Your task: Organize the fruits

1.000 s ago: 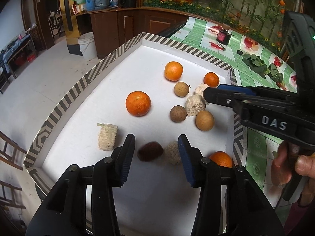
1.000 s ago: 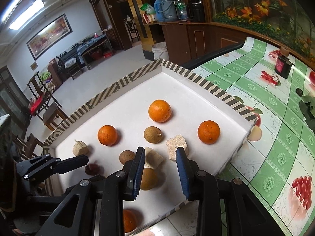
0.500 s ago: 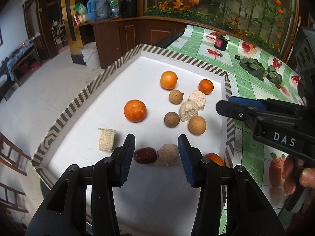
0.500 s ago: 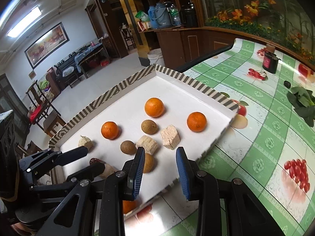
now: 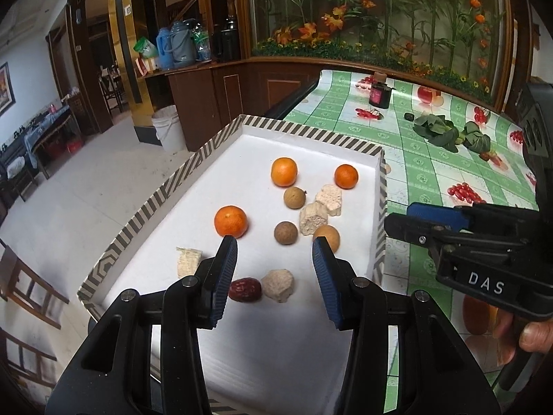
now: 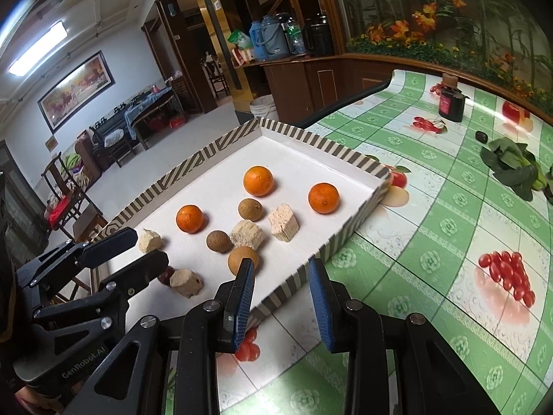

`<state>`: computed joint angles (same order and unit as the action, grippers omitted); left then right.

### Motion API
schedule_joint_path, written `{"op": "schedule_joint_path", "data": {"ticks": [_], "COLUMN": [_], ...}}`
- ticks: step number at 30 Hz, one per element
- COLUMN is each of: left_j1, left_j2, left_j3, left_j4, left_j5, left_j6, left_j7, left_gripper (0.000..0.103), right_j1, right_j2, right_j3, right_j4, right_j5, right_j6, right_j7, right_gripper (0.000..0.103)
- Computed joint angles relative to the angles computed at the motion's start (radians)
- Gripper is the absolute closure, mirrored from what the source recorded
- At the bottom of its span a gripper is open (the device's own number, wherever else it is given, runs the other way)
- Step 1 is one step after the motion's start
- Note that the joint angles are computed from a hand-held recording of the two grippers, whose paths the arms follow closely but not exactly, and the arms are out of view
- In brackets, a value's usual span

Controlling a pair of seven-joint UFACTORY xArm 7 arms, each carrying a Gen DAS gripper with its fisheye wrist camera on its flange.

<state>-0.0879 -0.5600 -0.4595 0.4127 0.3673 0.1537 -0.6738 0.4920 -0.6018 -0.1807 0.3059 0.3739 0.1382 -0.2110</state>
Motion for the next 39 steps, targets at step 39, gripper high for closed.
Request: {"op": "schedule_joint_path", "data": {"ticks": [39], "left_j1": [-0.025], "left_j2": [-0.057], "left_j3": [-0.031], "left_j4": [0.005], "left_j5": [0.029], "left_j6": [0.049], "left_j7": [-0.076], "left_gripper": [0.058], "right_j1": [-0.04], "right_j2": [-0.091], "right_j3": [0.055], "right_j4": [-0.058], "right_j5": [-0.087], "right_j6": [0.017], "right_j7": [0.072], "right_gripper": [0.072]}}
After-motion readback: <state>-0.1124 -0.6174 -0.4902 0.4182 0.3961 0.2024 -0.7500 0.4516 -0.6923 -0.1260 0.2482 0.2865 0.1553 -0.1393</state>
